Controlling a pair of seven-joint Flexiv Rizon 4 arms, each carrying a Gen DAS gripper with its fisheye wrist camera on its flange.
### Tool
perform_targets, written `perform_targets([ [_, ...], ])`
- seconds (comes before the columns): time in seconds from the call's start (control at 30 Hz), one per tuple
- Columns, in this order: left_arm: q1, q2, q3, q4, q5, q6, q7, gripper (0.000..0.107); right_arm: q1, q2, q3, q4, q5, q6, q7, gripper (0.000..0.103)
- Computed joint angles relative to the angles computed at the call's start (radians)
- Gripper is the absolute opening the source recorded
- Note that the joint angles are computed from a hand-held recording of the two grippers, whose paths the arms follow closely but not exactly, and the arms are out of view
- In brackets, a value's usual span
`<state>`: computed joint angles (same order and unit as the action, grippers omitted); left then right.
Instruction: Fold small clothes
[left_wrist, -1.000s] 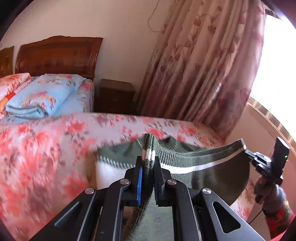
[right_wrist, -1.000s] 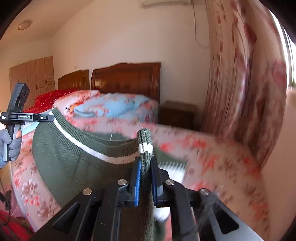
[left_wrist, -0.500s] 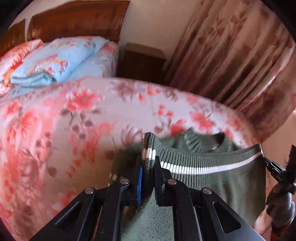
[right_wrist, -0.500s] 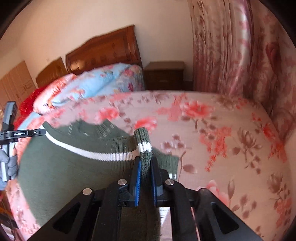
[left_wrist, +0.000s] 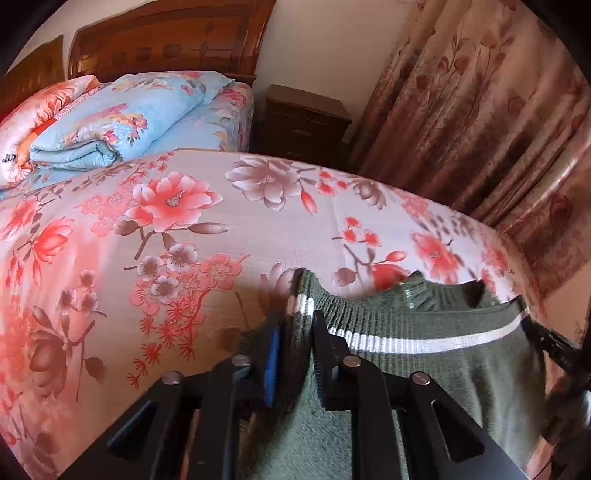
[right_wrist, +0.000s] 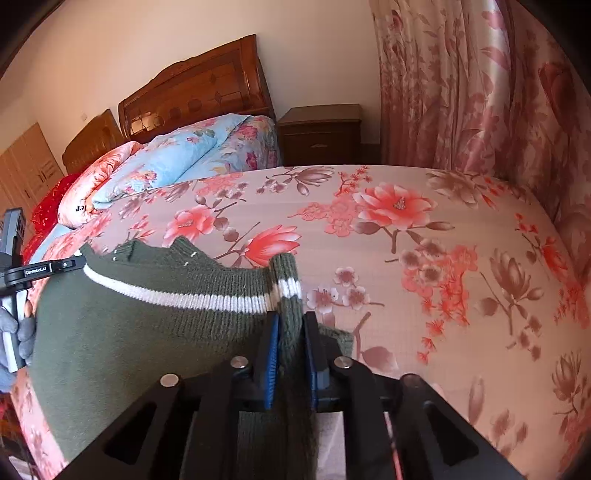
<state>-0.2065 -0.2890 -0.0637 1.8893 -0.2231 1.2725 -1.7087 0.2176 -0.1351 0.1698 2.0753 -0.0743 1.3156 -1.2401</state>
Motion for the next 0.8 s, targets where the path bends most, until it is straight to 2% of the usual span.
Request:
perform_targets([
  [0.03,-0.026,0.015,0.037,-0.002,0.065,0.016,-0.074,0.103,0.006,0.019,-0.007,0.006,-0.022,-0.017,0.033,0.016],
  [0.07,-0.078,0.032,0.106,-0.016,0.165,0.024,-0.184,0.103,0.014,0.043,-0.020,0.023,-0.073,-0.020,0.082,0.018],
  [0.1,-0.122,0.061,0.160,-0.012,0.288,0.083,-0.310,0.103,0.020,0.060,-0.028,0.042,-0.127,-0.012,0.126,0.025],
  [0.13,-0.144,0.083,0.181,0.002,0.349,0.143,-0.371,0.103,0.025,0.081,-0.037,0.063,-0.208,0.004,0.182,0.028],
  [0.17,-0.142,0.100,0.170,0.021,0.361,0.194,-0.379,0.103,0.028,0.103,-0.034,0.081,-0.274,0.027,0.218,0.030],
  [0.2,-0.126,0.118,0.126,0.051,0.328,0.246,-0.328,0.103,0.030,0.112,-0.024,0.087,-0.295,0.046,0.217,0.032],
  [0.23,-0.115,0.122,0.091,0.049,0.319,0.234,-0.285,0.103,0.038,0.115,-0.009,0.087,-0.300,0.057,0.201,0.033],
  [0.27,-0.128,0.116,0.088,0.022,0.348,0.182,-0.273,0.103,0.056,0.108,0.014,0.072,-0.270,0.042,0.148,0.033],
  [0.33,-0.163,0.078,0.087,-0.072,0.441,0.022,-0.246,0.103,0.101,0.069,0.060,0.015,-0.168,-0.030,0.004,0.033],
  [0.4,-0.190,0.029,0.092,-0.146,0.522,-0.087,-0.261,0.103,0.137,0.032,0.069,-0.005,-0.186,-0.053,-0.029,0.033],
  [0.43,-0.199,0.005,0.099,-0.174,0.549,-0.130,-0.285,0.103,0.163,0.007,0.059,-0.010,-0.249,-0.065,-0.006,0.033],
  [0.47,-0.196,-0.011,0.097,-0.185,0.550,-0.147,-0.294,0.103,0.180,-0.007,0.046,-0.009,-0.296,-0.069,0.022,0.033],
  [0.5,-0.174,-0.023,0.081,-0.173,0.506,-0.157,-0.280,0.103,0.196,-0.022,0.026,-0.005,-0.359,-0.068,0.063,0.033],
  [0.53,-0.146,-0.032,0.057,-0.164,0.444,-0.168,-0.249,0.103,0.197,-0.029,0.019,-0.004,-0.370,-0.058,0.065,0.033],
  [0.57,-0.107,-0.028,0.025,-0.134,0.358,-0.151,-0.206,0.103,0.178,-0.037,0.037,-0.010,-0.315,-0.041,0.025,0.033],
  [0.63,-0.073,-0.021,-0.003,-0.084,0.269,-0.077,-0.145,0.103,0.141,-0.040,0.066,-0.033,-0.172,-0.048,-0.026,0.034],
  [0.7,-0.086,-0.016,0.007,-0.075,0.262,-0.075,-0.126,0.103,0.125,-0.026,0.027,-0.021,-0.140,-0.046,0.075,0.033],
  [0.73,-0.101,-0.018,0.022,-0.085,0.281,-0.087,-0.132,0.103,0.110,-0.026,0.026,-0.017,-0.104,-0.027,0.087,0.032],
  [0.8,-0.129,-0.027,0.047,-0.113,0.321,-0.121,-0.160,0.103,0.080,-0.006,0.011,0.009,-0.034,0.015,0.177,0.019],
])
